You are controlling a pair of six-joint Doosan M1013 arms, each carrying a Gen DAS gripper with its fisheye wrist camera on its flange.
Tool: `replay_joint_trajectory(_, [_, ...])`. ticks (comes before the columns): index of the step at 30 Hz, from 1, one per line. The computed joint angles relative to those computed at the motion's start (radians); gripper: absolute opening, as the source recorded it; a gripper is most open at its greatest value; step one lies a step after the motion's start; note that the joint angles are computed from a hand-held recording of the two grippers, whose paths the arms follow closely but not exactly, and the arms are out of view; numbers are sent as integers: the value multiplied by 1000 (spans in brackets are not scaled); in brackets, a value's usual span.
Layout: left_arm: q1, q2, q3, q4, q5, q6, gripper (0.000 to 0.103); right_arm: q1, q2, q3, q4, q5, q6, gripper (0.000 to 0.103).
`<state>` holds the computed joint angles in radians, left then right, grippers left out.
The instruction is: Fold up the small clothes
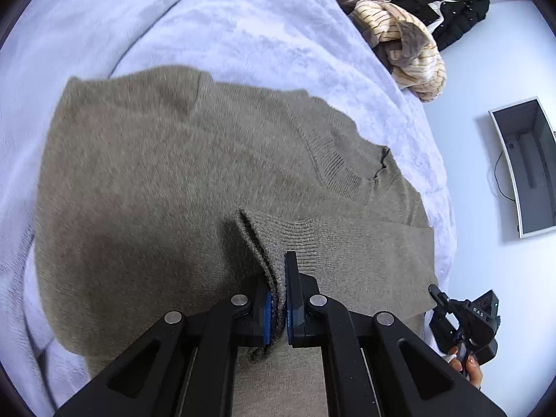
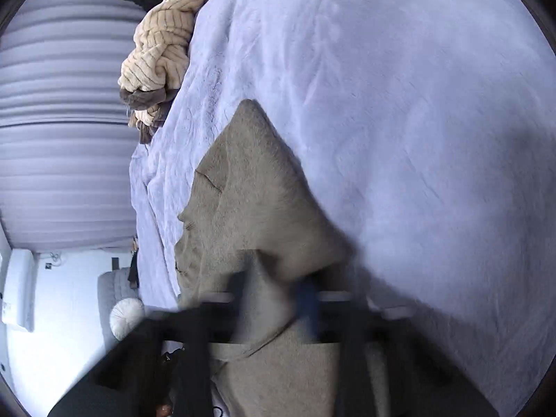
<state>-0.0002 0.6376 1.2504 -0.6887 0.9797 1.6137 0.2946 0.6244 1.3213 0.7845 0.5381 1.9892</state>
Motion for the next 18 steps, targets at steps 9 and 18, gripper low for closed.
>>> replay_joint_trajectory(9, [-5,10,-8,79,11,-28,7,27,13,-131,-435,316,-19,19])
replay_joint_trajectory(18, [-12,5,-10,108,13,-26,7,-26,53,-186,-108,351,-284,49])
